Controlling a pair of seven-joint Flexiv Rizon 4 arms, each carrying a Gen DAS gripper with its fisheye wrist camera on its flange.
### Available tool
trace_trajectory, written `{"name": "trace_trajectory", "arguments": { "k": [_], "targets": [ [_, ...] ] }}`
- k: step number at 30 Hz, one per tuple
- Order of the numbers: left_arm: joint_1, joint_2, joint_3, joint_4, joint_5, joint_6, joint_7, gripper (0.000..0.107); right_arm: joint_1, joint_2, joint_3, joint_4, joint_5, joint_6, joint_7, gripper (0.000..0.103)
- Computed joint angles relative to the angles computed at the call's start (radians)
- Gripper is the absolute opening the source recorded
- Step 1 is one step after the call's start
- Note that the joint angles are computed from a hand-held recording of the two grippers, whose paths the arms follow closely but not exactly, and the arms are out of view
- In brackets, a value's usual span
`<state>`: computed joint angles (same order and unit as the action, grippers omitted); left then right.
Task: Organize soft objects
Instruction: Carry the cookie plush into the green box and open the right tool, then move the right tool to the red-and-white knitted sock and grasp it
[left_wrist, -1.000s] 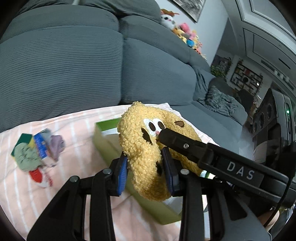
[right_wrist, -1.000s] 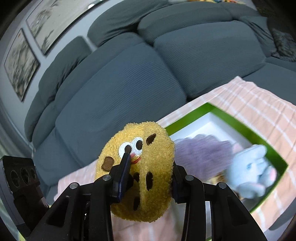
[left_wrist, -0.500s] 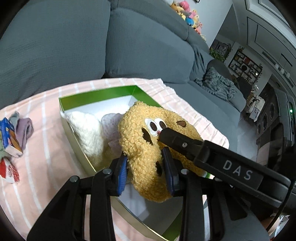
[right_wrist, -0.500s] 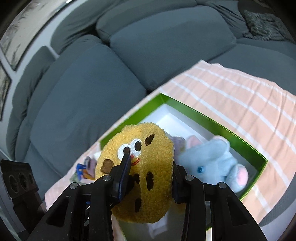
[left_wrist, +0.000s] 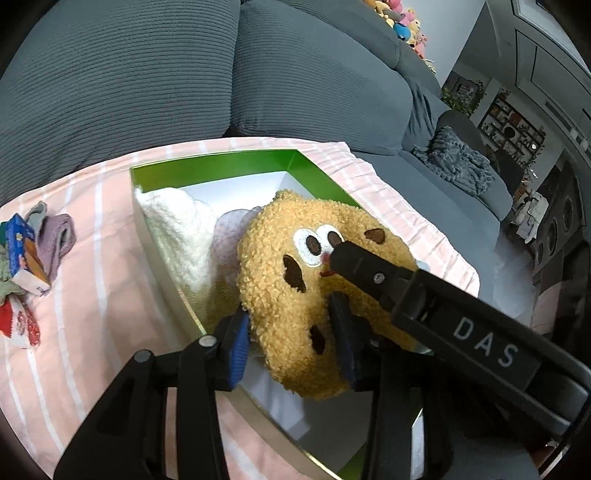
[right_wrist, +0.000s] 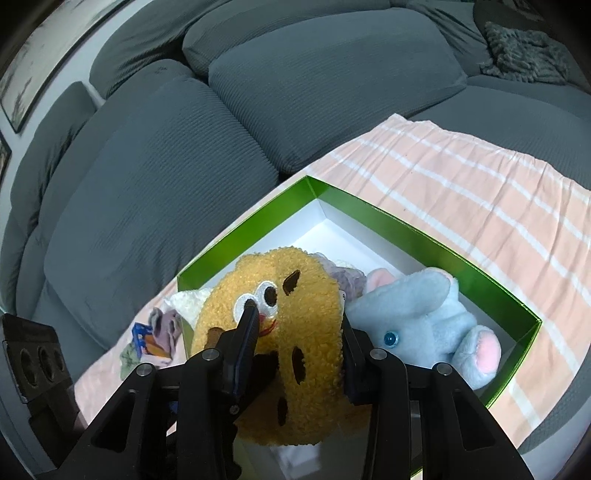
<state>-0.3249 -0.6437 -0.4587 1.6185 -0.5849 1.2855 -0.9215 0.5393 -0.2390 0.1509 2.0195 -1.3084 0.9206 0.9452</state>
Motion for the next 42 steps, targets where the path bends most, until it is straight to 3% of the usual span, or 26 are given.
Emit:
{"name": "trace_trajectory", "arguments": {
  "k": [5, 7, 11, 13, 16, 23, 30, 37, 42],
  "targets": [
    [0.025, 0.019, -0.028, 0.03, -0.022, 0.023, 0.018, 0.057, 0.011, 0.0, 0.006, -0.01, 0.025, -0.035, -0.026, 0.044],
    [0.03, 0.039, -0.028, 0.049, -0.025, 0.03, 0.023, 0.063, 0.02, 0.003, 0.01, -0.015, 0.033, -0.055, -0.034, 0.051],
    [0.06, 0.063, -0.067, 0.087, -0.053, 0.079, 0.066, 0.075, 0.061, 0.017, 0.027, -0.035, 0.057, -0.183, -0.066, 0.078],
    [0.099, 0.079, -0.116, 0.113, -0.087, 0.092, 0.101, 0.077, 0.091, 0.023, 0.039, -0.052, 0.066, -0.286, -0.095, 0.079],
    [0.137, 0.097, -0.163, 0.139, -0.138, 0.102, 0.151, 0.079, 0.11, 0.03, 0.049, -0.064, 0.055, -0.35, -0.109, 0.081],
    [0.187, 0.139, -0.22, 0.188, -0.256, 0.137, 0.251, 0.082, 0.119, 0.032, 0.058, -0.082, 0.037, -0.385, -0.118, 0.085],
    [0.21, 0.185, -0.243, 0.234, -0.44, 0.201, 0.38, 0.093, 0.136, 0.02, 0.059, -0.104, 0.045, -0.414, -0.15, 0.089],
    [0.199, 0.23, -0.169, 0.282, -0.597, 0.253, 0.468, 0.097, 0.15, 0.015, 0.058, -0.116, 0.037, -0.43, -0.149, 0.095],
    [0.198, 0.244, -0.134, 0.311, -0.764, 0.356, 0.586, 0.098, 0.15, 0.007, 0.053, -0.126, 0.013, -0.412, -0.14, 0.096]
  ]
}}
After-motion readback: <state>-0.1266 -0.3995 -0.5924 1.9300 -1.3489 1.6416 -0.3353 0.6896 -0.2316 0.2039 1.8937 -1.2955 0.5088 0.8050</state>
